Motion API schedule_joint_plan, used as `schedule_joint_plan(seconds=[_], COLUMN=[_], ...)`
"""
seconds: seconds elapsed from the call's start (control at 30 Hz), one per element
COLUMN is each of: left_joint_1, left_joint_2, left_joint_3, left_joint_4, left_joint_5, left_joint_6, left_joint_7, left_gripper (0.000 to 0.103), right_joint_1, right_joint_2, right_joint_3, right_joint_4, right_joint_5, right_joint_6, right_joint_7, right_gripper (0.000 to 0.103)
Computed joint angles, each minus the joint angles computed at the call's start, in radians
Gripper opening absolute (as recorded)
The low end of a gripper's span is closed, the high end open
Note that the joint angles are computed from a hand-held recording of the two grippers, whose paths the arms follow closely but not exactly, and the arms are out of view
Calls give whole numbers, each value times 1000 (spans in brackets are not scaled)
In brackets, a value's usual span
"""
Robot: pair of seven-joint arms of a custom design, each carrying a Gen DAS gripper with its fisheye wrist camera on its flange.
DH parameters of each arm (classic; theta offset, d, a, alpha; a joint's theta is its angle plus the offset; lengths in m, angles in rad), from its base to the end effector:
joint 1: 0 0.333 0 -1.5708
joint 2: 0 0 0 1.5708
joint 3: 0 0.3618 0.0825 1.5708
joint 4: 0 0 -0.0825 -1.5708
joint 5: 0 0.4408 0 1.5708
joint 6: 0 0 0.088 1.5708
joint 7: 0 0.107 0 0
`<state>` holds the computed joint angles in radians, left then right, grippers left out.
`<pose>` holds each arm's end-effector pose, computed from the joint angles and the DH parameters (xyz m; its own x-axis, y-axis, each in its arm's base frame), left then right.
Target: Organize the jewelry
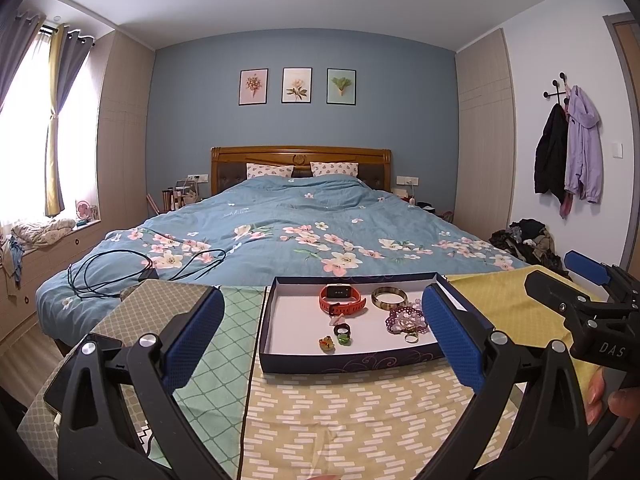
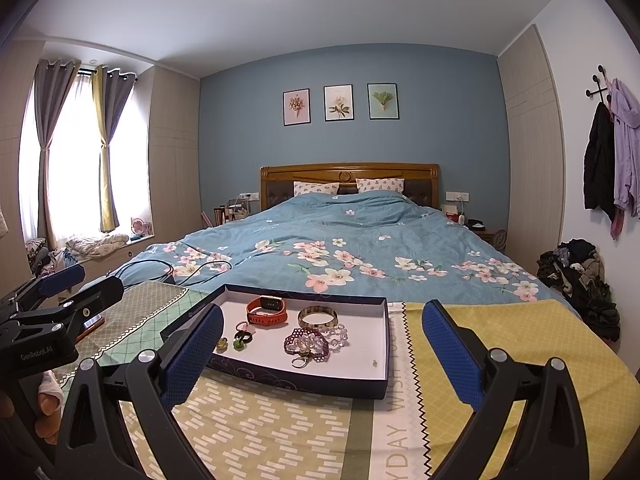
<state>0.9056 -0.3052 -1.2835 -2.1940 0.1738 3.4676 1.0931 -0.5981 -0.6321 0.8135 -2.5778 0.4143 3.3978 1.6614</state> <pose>0.5189 -0.3044 0.5921 -0.3440 -0.9386 0.0250 -0.2130 0.0521 -0.9757 0.4441 0.1154 0.5785 -0.1213 -0.9926 -0.0068 -0.2240 0.0340 -0.9740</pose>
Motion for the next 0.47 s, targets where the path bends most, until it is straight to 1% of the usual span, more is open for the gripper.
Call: schedule_joint_plan(seconds=[0.13, 0.2, 0.23, 0.33, 0.37, 0.4, 0.47], left_joint_1=[-4, -20, -10, -3, -4, -9, -40], left_joint_2=[9, 22, 23, 32, 46, 65, 117], left_joint_3=[1, 13, 2, -1, 1, 7, 39], left_joint_4=[-5, -11, -6, 2, 8, 15, 29], left_joint_5=[4, 3, -3, 7, 20, 35, 69], left_joint_6=[4, -6, -14, -47, -62, -79, -132], left_joint_7=[9, 18, 24, 22, 24, 28, 45], left_gripper=[97, 97, 97, 97, 97, 97, 97], right_joint_1=[4, 7, 9, 55, 63, 56, 27], right_joint_2=[1, 5, 5, 33, 38, 43, 56], right_joint_3=[-2, -10, -17, -88, -115, -130, -157], right_joint_4=[-3, -4, -5, -1, 3, 10, 30], right_joint_5=[-4, -12, -18, -49, -67, -85, -126], right_joint_6=[-12, -20, -27, -74, -123, -163, -281], right_joint_7=[-3, -4, -5, -9, -13, -11, -9], right_gripper=[96, 96, 96, 96, 96, 96, 96])
